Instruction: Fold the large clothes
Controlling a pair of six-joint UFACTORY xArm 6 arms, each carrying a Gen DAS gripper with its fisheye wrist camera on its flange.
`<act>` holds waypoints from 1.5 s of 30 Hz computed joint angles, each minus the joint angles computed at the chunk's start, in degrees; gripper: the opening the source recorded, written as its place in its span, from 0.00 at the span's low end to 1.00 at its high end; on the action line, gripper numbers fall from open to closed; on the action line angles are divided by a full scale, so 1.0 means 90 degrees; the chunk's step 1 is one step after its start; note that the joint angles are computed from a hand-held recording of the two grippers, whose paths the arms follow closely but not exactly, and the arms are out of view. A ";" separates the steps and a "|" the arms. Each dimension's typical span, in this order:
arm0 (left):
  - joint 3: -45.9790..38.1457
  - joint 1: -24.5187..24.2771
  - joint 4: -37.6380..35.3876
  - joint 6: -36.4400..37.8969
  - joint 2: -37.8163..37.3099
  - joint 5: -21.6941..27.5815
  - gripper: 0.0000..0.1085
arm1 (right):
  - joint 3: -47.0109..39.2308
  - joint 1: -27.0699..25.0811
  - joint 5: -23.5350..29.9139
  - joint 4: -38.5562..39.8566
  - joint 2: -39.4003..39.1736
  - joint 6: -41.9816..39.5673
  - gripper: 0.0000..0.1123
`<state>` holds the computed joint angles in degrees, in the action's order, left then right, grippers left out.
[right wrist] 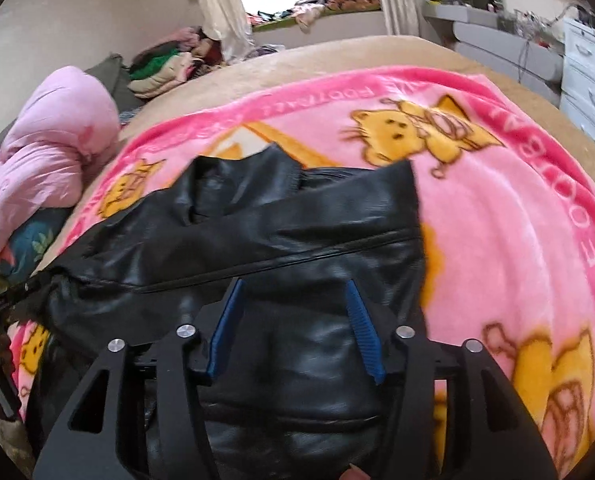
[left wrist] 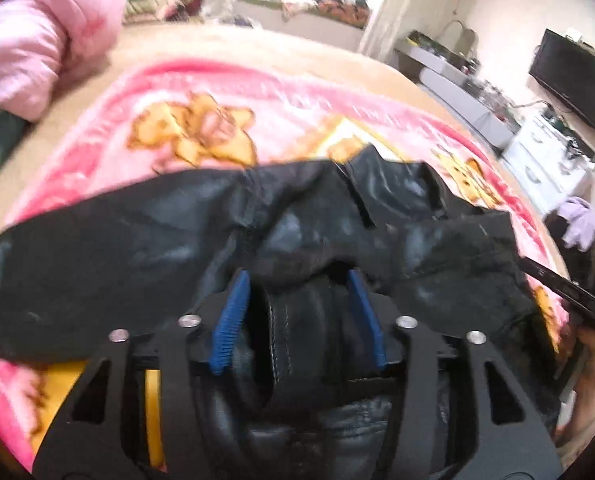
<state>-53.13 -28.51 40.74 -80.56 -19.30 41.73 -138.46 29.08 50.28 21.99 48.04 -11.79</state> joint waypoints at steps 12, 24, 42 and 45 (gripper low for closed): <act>-0.0285 -0.0237 -0.0986 0.0623 0.0652 0.0150 0.41 | 0.1632 0.0485 -0.0633 0.0245 -0.1048 -0.1234 0.60; 0.0146 -0.0160 -0.1131 -0.0089 0.0581 -0.0020 0.53 | -0.0233 0.0332 0.1155 -0.0518 0.0210 0.0110 0.61; 0.0018 -0.0582 -0.0371 -0.0948 -0.0043 0.1215 0.86 | 0.1800 0.0665 -0.0675 0.0556 -0.1258 -0.0865 0.88; 0.0125 -0.0551 -0.0324 -0.1105 -0.0235 0.1334 0.86 | 0.1778 0.0796 -0.0755 0.0535 -0.1268 -0.0964 0.88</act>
